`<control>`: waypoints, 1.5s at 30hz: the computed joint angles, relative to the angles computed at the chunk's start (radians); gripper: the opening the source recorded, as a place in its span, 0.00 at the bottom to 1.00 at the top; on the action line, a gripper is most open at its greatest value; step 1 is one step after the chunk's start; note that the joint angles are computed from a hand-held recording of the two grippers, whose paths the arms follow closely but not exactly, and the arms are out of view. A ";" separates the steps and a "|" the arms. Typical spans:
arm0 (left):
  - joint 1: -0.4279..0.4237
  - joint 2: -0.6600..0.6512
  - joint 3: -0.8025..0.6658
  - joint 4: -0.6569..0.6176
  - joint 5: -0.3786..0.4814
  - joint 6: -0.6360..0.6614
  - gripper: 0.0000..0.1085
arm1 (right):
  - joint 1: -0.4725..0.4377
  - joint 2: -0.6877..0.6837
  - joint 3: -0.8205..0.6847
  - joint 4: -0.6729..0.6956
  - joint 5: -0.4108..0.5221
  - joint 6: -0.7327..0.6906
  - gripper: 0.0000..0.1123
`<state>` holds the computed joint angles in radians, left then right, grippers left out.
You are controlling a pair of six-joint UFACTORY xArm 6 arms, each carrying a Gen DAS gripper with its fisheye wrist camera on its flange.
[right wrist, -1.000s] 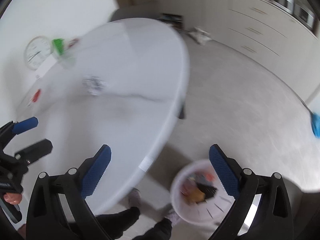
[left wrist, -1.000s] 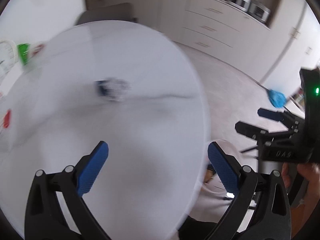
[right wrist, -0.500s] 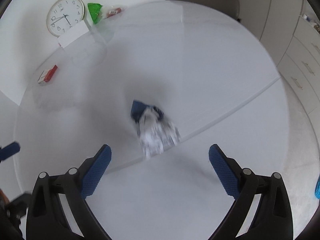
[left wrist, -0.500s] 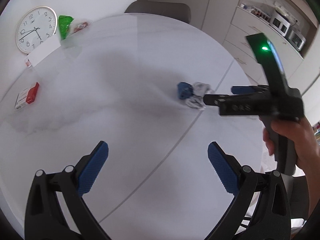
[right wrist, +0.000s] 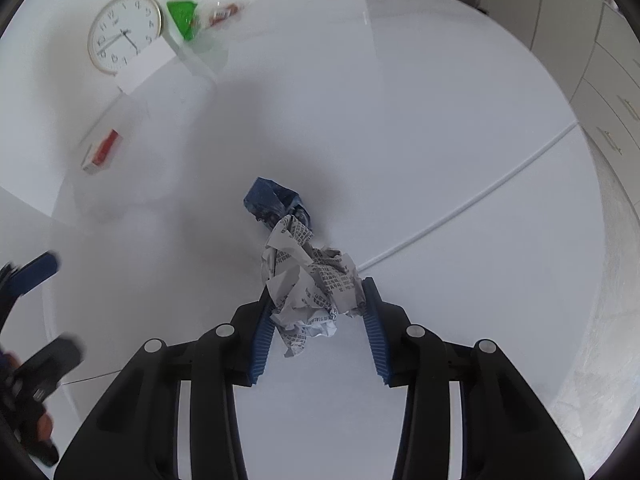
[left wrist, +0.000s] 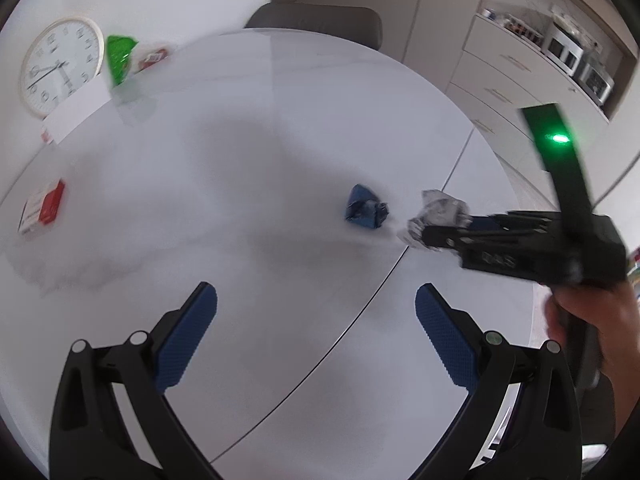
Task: Collect trash
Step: 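Grasp the blue cloth with the left gripper while the right gripper grasps the crumpled newspaper, then carry the blue cloth and newspaper over the wastebasket and open both grippers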
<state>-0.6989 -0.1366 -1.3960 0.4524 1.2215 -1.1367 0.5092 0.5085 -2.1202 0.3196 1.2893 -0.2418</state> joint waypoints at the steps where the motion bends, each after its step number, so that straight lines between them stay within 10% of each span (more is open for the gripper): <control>1: 0.011 0.017 -0.010 -0.005 -0.020 0.018 0.88 | -0.009 -0.040 0.048 0.003 -0.015 -0.005 0.37; 19: 0.140 0.481 -0.386 -0.116 -0.021 0.091 0.69 | -0.201 -0.370 0.461 0.051 -0.072 -0.006 0.41; 28: 0.130 0.530 -0.442 -0.117 0.003 0.114 0.41 | -0.192 -0.361 0.459 0.054 -0.081 0.007 0.41; 45: -0.059 0.477 -0.591 -0.039 0.165 0.154 0.38 | -0.249 -0.597 0.705 0.054 -0.141 -0.044 0.41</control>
<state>-0.7584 0.3406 -1.9867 0.4130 1.3868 -0.9832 0.2601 -0.0882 -1.4156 0.3732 1.1488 -0.2860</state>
